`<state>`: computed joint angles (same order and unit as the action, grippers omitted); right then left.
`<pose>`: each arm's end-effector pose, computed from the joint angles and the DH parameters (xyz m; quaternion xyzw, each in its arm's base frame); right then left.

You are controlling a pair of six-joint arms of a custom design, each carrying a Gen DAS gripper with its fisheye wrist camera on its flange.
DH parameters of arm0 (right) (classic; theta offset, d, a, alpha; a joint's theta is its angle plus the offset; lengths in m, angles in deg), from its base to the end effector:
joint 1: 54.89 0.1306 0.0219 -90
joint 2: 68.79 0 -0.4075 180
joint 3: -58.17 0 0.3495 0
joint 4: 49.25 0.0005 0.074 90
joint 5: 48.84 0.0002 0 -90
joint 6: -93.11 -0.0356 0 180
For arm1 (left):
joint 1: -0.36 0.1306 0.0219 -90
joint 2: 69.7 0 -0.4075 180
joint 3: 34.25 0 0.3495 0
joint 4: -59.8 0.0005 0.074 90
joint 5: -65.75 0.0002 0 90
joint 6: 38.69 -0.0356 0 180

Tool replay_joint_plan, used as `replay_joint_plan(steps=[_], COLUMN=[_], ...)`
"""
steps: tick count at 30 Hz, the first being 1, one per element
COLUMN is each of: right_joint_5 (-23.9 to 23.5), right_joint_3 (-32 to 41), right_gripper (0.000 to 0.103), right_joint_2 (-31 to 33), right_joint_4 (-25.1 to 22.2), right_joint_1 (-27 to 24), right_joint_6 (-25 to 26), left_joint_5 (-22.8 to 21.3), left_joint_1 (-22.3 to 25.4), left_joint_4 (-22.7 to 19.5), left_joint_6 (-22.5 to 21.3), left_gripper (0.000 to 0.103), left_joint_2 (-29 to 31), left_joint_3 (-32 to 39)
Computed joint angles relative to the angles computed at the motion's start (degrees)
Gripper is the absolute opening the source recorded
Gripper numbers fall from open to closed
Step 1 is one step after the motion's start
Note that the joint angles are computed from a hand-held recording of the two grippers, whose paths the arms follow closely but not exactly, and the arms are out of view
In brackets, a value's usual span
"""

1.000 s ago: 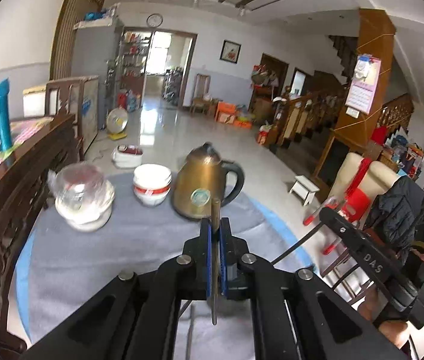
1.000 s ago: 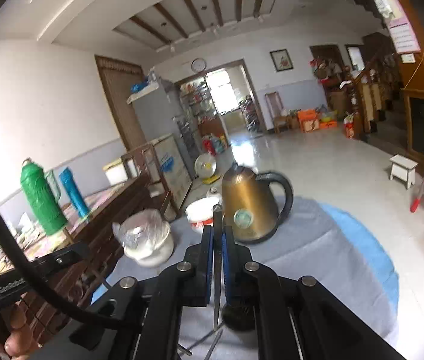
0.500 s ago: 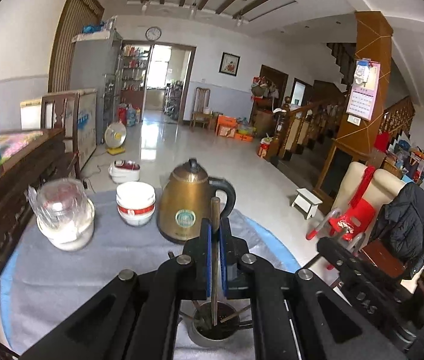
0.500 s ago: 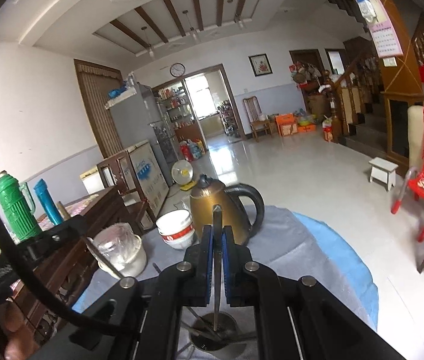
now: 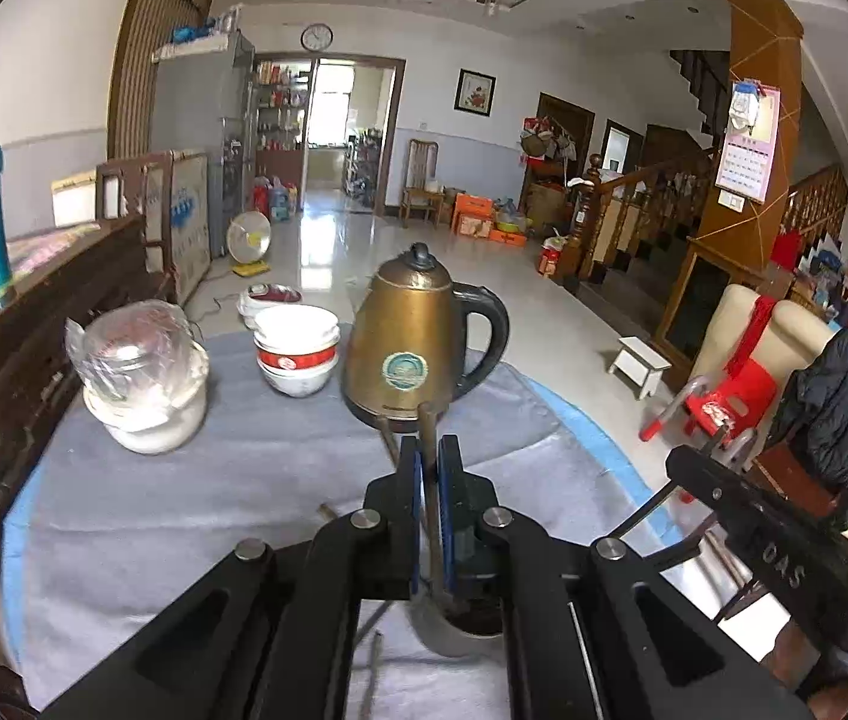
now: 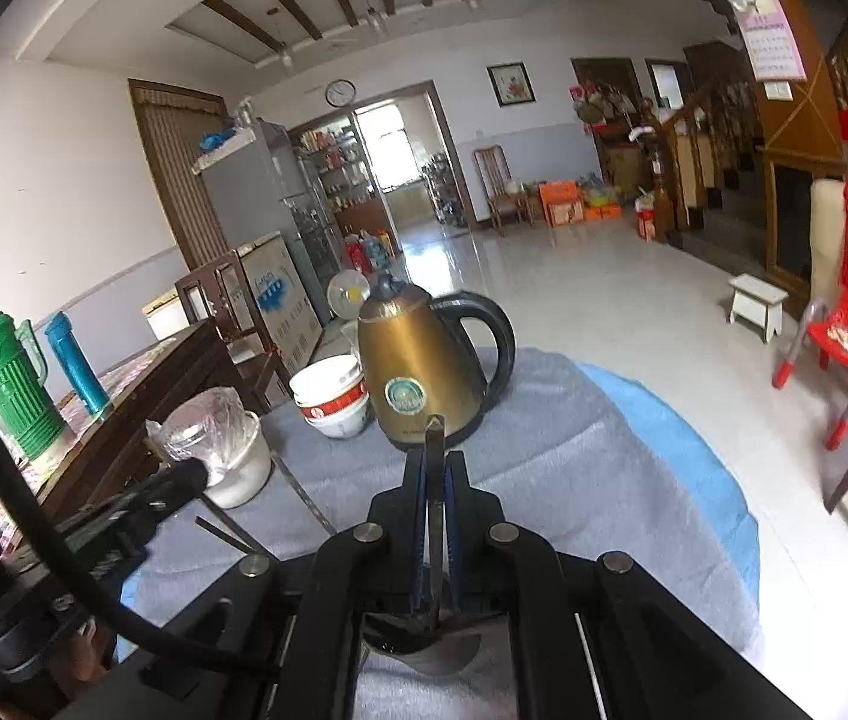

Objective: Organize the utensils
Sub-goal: 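Open the right tool over the holder while the left tool releases its chopstick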

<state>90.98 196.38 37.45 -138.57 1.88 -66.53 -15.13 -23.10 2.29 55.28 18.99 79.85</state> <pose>0.2887 0.3901 0.6251 0.2152 0.8517 0.0453 0.4757 0.3834 -0.1731 0.6298 0.1856 0.8532 -0.1820 0.4523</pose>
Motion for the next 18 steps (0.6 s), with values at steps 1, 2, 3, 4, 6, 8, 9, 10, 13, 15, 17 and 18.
replay_joint_plan(steps=[1,2,3,4,6,8,9,10,13,15,17,18], right_joint_5=[-0.26,-0.50,-0.77,-0.91,-0.94,-0.75,-0.93,-1.21,-1.66,-1.21,0.47,1.92], right_joint_3=[-0.38,-0.93,-1.37,-1.06,-1.66,-1.49,-1.59,-1.78,-3.27,-4.05,-4.62,-4.65], right_gripper=[0.006,0.007,0.007,0.008,0.008,0.008,0.008,0.008,0.008,0.008,0.010,0.011], right_joint_2=[-0.10,-0.31,-0.48,-0.30,-0.64,-0.62,-0.71,-0.86,-2.01,-2.76,-3.37,-3.53], right_joint_4=[0.14,0.17,0.19,-0.05,0.20,-0.15,0.11,0.45,2.88,4.33,5.69,6.10], right_joint_1=[-0.16,-0.22,-0.25,-0.23,-0.17,-0.03,-0.04,-0.05,0.20,0.77,1.76,2.47], right_joint_6=[-0.28,-0.83,-1.29,-1.63,-2.36,-3.17,-3.35,-3.48,-4.36,-4.95,-4.80,-4.60], left_joint_5=[0.08,0.40,0.50,0.27,-0.48,-1.41,-1.44,-1.81,-2.97,-3.15,-3.29,-2.99], left_joint_1=[0.40,0.87,1.32,1.74,2.55,3.82,4.55,5.33,7.48,9.01,10.87,12.05], left_joint_4=[0.05,-0.01,0.09,0.40,1.22,2.64,3.23,3.68,4.54,4.61,4.57,4.34], left_joint_6=[-0.57,-0.99,-1.44,-1.99,-2.99,-3.91,-4.34,-5.00,-6.83,-7.97,-8.86,-9.27], left_gripper=[0.005,0.006,0.007,0.009,0.024,0.037,0.041,0.042,0.052,0.053,0.054,0.055], left_joint_2=[-0.49,-0.82,-1.37,-2.18,-3.75,-5.62,-6.42,-7.43,-9.28,-10.05,-10.82,-11.04], left_joint_3=[-0.52,-0.86,-1.53,-2.57,-4.64,-7.27,-8.44,-9.78,-12.74,-14.15,-15.87,-16.68])
